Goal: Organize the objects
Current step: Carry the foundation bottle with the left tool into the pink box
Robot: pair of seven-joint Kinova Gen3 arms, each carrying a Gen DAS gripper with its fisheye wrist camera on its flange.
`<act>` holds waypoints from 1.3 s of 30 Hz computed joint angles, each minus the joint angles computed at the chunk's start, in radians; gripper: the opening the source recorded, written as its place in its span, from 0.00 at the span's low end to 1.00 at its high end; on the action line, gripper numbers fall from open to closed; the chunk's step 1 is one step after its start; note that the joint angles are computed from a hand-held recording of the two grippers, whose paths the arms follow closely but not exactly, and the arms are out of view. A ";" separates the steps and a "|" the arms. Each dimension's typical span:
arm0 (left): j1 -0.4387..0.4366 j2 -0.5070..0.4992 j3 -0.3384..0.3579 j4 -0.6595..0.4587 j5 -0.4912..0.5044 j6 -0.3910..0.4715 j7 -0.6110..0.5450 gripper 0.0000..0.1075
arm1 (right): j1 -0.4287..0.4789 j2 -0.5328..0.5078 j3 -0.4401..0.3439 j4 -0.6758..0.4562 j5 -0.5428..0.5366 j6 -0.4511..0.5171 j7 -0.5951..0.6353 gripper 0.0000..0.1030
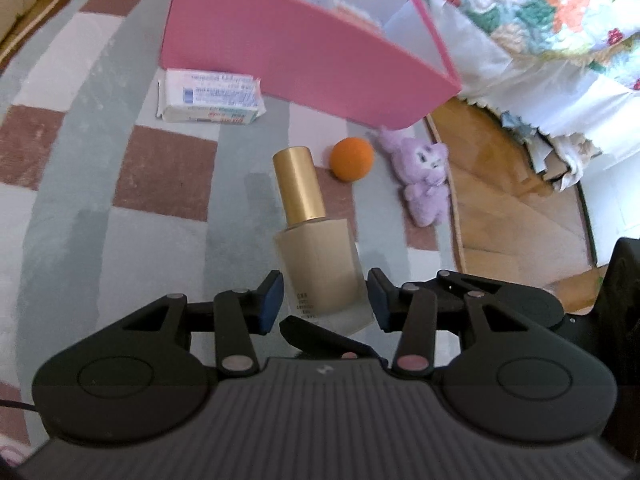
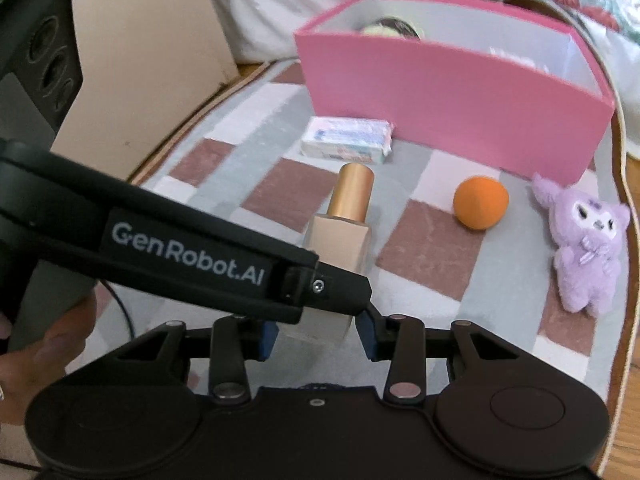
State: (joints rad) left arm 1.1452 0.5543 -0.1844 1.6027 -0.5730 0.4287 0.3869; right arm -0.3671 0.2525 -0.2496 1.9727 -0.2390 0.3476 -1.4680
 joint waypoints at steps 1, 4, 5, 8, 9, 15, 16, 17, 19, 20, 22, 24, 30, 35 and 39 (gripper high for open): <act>0.020 -0.005 -0.014 -0.005 -0.008 0.017 0.015 0.41 | 0.011 -0.012 -0.009 0.002 -0.010 0.005 0.011 0.44; 0.044 -0.016 -0.008 -0.044 -0.037 0.095 0.043 0.41 | 0.041 -0.051 -0.030 0.003 -0.055 0.027 0.060 0.44; 0.033 -0.017 0.010 -0.064 -0.043 0.124 0.037 0.41 | 0.042 -0.064 -0.028 0.001 -0.064 0.035 0.071 0.44; -0.005 -0.036 0.068 -0.108 -0.061 0.201 0.002 0.41 | 0.027 -0.093 -0.006 -0.013 -0.067 0.060 0.076 0.44; -0.017 -0.044 0.085 -0.120 -0.067 0.221 -0.009 0.41 | 0.024 -0.102 0.001 -0.021 -0.069 0.069 0.079 0.44; -0.144 -0.059 0.207 -0.264 -0.026 0.382 -0.226 0.41 | 0.022 -0.112 0.043 -0.140 -0.057 0.177 0.099 0.44; -0.166 -0.062 0.224 -0.281 -0.021 0.396 -0.260 0.41 | 0.025 -0.105 0.049 -0.172 -0.053 0.206 0.110 0.44; -0.195 -0.065 0.244 -0.299 -0.015 0.406 -0.301 0.41 | 0.035 -0.101 0.051 -0.197 -0.059 0.227 0.132 0.44; -0.220 -0.065 0.234 -0.333 0.031 0.413 -0.364 0.41 | 0.055 -0.079 0.058 -0.261 -0.067 0.268 0.176 0.44; -0.240 -0.063 0.239 -0.355 0.050 0.422 -0.398 0.41 | 0.066 -0.071 0.061 -0.285 -0.077 0.287 0.194 0.44; -0.267 -0.053 0.233 -0.399 0.070 0.439 -0.449 0.41 | 0.085 -0.041 0.070 -0.356 -0.087 0.335 0.216 0.44; -0.288 -0.038 0.224 -0.439 0.082 0.451 -0.494 0.41 | 0.085 -0.011 0.078 -0.420 -0.069 0.359 0.223 0.44; -0.433 0.046 0.230 -0.561 0.216 0.474 -0.671 0.40 | 0.110 0.172 0.089 -0.694 -0.053 0.498 0.234 0.44; -0.551 0.160 0.247 -0.673 0.359 0.491 -0.832 0.39 | 0.119 0.356 0.103 -0.910 -0.047 0.589 0.176 0.44; -0.587 0.254 0.237 -0.760 0.427 0.528 -0.911 0.39 | 0.136 0.479 0.102 -1.041 -0.053 0.648 0.116 0.44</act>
